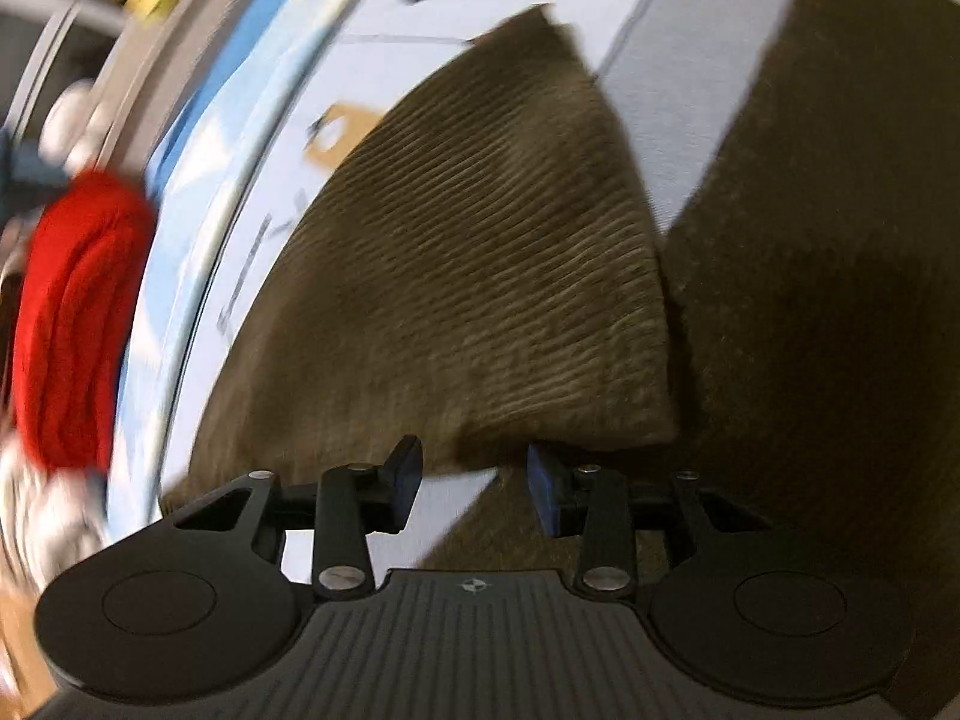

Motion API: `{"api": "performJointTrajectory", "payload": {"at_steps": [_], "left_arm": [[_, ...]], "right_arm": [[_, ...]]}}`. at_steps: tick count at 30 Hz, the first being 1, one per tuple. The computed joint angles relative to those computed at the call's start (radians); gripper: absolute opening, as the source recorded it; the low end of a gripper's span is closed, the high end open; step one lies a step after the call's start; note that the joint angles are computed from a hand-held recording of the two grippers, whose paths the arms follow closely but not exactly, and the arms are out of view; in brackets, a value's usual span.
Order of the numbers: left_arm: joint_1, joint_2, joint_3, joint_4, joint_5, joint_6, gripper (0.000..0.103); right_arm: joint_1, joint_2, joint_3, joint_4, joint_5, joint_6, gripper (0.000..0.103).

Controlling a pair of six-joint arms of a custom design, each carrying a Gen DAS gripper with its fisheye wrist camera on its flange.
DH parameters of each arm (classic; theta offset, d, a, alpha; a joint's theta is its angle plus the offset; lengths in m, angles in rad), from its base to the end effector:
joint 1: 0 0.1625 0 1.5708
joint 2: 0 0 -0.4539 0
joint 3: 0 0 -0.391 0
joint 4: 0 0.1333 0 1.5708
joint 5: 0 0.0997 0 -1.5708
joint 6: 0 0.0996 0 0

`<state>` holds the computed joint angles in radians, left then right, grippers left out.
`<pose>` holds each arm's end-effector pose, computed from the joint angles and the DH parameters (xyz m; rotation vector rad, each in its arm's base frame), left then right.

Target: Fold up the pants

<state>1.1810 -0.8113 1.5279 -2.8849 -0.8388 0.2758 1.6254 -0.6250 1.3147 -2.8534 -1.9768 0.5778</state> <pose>-0.0931 -0.7526 0.2297 0.5032 2.3007 -0.7702 0.1377 -0.7972 0.1591 -0.8873 -2.6386 0.9844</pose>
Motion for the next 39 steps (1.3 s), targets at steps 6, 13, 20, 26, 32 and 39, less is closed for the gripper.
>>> {"api": "performJointTrajectory", "payload": {"at_steps": [6,13,20,26,32,39], "left_arm": [[0.013,0.164,-0.144,0.036,-0.048,0.043,0.05],[0.058,0.296,-0.338,0.13,-0.007,0.068,0.04],[0.07,0.3,-0.396,0.202,-0.028,0.054,0.019],[0.07,0.297,-0.412,0.248,-0.033,0.038,0.02],[0.072,0.288,-0.402,0.239,-0.049,0.043,0.02],[0.073,0.286,-0.384,0.201,-0.047,0.117,0.021]], "right_arm": [[0.024,0.044,-0.042,-0.073,-0.159,0.07,0.003],[0.043,0.065,-0.091,-0.151,-0.307,0.048,0.0],[0.035,-0.01,-0.06,-0.075,-0.17,0.081,0.001],[0.072,-0.032,-0.024,0.123,-0.212,0.139,0.046],[0.05,0.003,-0.044,0.106,-0.278,0.186,0.044],[0.076,0.015,-0.041,-0.008,-0.367,0.124,0.0]]}}
